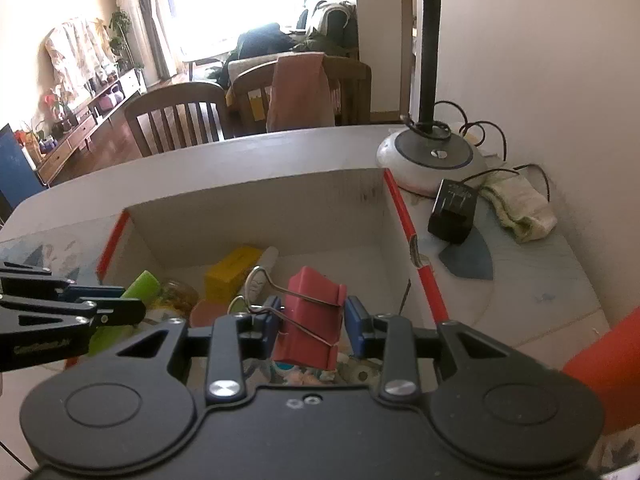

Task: Organize rigid objects
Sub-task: 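Carry the green marker and red binder clip over the red box with both tools, then open the right tool to drop the binder clip while the left tool releases the marker into the box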

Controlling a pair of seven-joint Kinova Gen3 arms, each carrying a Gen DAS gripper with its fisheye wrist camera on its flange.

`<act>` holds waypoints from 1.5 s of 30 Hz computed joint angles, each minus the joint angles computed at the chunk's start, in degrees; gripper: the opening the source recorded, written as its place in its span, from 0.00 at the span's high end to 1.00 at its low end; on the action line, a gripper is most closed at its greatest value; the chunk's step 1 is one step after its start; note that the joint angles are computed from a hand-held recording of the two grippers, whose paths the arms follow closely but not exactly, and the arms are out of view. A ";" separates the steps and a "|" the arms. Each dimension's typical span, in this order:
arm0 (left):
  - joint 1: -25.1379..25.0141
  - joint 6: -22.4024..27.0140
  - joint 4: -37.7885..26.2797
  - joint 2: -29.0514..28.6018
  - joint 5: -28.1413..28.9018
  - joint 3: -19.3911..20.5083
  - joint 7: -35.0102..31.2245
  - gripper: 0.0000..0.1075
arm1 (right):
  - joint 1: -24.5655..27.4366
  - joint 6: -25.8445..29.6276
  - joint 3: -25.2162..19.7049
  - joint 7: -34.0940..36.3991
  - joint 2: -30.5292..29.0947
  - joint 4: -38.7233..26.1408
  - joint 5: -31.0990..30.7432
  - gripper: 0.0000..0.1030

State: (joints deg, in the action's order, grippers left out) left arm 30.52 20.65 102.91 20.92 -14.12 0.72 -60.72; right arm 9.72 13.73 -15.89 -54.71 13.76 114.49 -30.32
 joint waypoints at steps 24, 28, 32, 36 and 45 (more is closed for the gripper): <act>0.21 7.51 -10.67 10.74 2.76 0.88 0.75 0.85 | -9.19 3.24 6.29 -12.35 8.06 -5.89 19.18 0.71; 0.38 8.80 -11.20 11.05 3.11 0.89 0.33 0.85 | -9.03 3.55 6.14 -12.63 8.10 -5.70 19.37 0.71; -1.70 11.21 -12.16 11.58 5.50 2.55 -0.88 0.85 | -8.23 3.88 5.60 -12.44 7.60 -5.25 18.76 0.69; -0.74 11.93 -12.41 11.57 5.01 1.91 -1.03 0.85 | -6.18 4.27 4.06 -10.94 6.74 -4.80 16.84 0.67; -1.14 11.68 -11.13 10.18 5.18 2.60 -1.73 0.85 | -2.76 4.66 1.95 -6.48 3.83 -2.99 10.11 0.64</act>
State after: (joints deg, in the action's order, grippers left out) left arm 29.38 32.33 91.78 31.10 -8.94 3.32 -62.45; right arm 6.96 18.39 -13.94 -61.20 17.59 111.50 -20.21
